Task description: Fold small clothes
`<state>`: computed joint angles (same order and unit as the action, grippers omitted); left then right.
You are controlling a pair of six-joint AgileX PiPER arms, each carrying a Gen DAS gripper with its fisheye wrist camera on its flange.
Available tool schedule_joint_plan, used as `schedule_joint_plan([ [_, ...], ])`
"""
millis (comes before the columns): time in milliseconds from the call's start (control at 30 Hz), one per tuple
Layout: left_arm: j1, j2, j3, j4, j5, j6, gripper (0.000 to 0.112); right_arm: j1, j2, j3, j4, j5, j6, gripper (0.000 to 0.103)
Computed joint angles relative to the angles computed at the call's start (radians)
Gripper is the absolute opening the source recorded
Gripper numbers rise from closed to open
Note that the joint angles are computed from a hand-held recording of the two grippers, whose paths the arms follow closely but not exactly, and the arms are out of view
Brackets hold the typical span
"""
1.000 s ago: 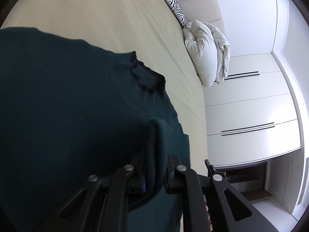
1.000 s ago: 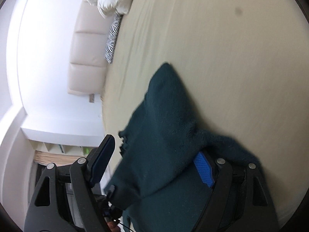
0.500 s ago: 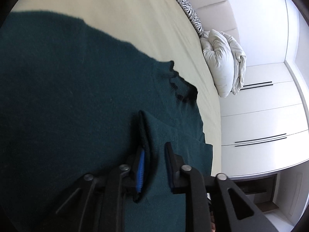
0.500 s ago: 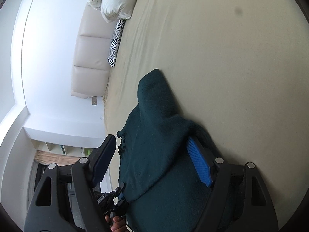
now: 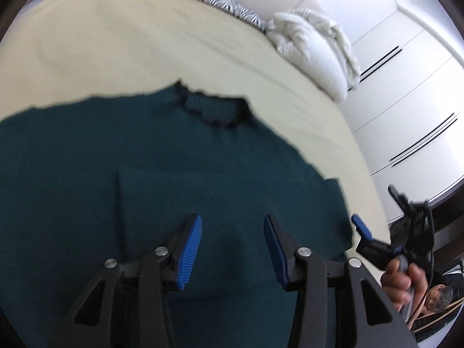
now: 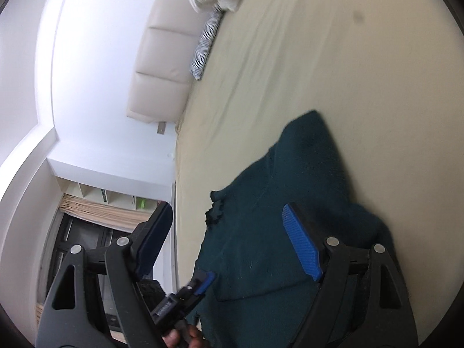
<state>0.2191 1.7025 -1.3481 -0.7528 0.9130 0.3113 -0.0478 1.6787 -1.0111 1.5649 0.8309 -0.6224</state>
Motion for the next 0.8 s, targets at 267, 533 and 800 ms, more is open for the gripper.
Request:
schedule_joint_plan([
  [267,0.131,0.032,0.107,-0.231,0.035,0.254,0.023,-0.115,0.061,0.038,-0.068,-0.012,-0.040,0.057],
  [533,0.118,0.003,0.192,-0.337,-0.023,0.349,0.020,-0.002,0.062,-0.148,-0.174,-0.078,0.049,0.079],
  [800,0.150,0.050,0.198,-0.396,0.000,0.375,0.006,-0.003,0.159,-0.215,-0.262,-0.086,0.133,0.070],
])
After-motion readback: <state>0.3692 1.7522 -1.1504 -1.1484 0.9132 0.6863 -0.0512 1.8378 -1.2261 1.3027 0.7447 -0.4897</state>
